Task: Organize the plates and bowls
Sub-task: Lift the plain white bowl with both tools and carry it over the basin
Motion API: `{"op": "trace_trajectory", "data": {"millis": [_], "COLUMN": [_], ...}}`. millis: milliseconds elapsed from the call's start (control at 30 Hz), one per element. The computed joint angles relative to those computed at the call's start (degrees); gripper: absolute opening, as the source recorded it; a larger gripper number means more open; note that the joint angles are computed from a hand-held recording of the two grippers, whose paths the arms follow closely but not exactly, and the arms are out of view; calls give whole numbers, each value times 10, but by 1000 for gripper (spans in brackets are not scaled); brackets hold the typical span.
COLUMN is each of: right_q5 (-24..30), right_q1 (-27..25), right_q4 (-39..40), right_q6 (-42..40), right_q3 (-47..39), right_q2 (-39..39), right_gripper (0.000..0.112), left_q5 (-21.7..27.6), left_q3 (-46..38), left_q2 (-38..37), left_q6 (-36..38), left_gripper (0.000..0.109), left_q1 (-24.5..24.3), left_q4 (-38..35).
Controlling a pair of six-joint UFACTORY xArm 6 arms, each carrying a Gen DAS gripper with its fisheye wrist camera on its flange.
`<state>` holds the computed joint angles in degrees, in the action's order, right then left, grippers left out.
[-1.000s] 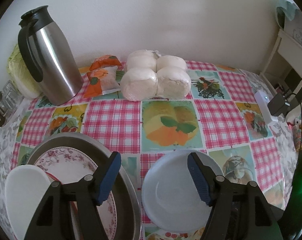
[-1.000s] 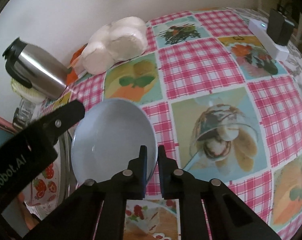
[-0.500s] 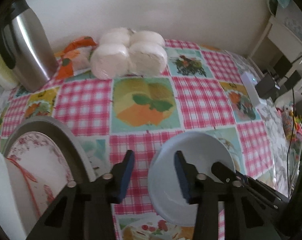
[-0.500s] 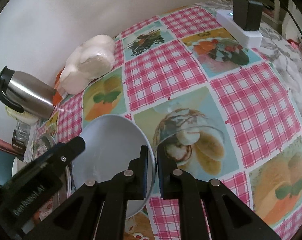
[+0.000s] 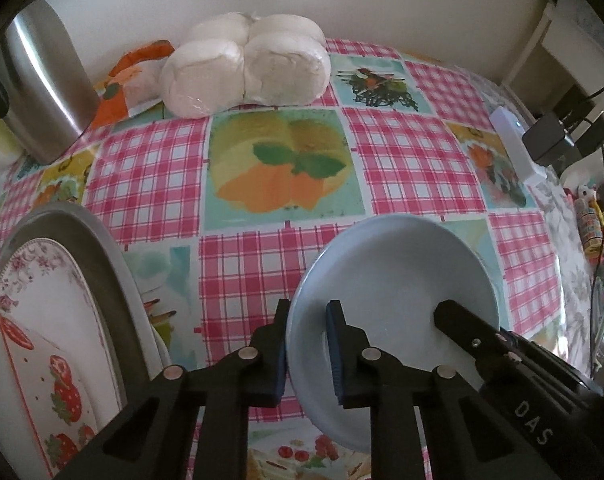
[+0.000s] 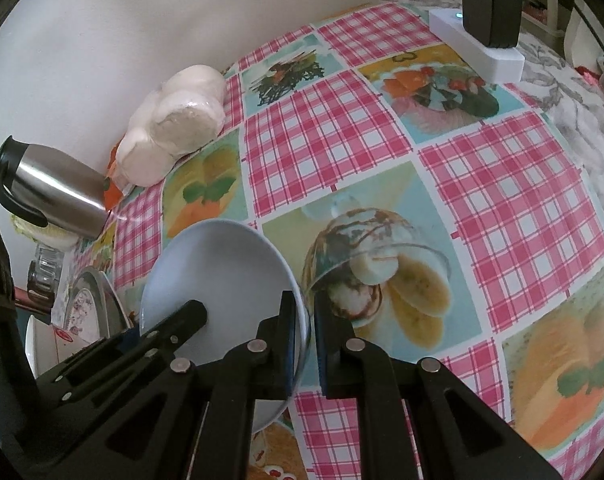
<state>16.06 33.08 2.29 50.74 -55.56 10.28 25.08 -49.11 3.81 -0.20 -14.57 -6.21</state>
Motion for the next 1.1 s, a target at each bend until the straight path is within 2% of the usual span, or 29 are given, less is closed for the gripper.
{"op": "trace_trajectory", "data": {"millis": [567, 833, 1100], "right_q5": [6, 11, 29], "right_q1": [5, 5, 21], "right_q4": [69, -10, -86], "right_q6": [-44, 19, 77], "right_q3": [5, 11, -14], "right_q2": [-11, -50, -77], "right_gripper": [10, 10, 11], "left_q5": [16, 22, 29], "left_q3": [-1, 11, 37], "left_q2": [-19, -72, -149], "left_q6": [22, 46, 50], "left_gripper": [18, 18, 18], "left_q1": [2, 10, 29], "left_q4": [-34, -64, -55]}}
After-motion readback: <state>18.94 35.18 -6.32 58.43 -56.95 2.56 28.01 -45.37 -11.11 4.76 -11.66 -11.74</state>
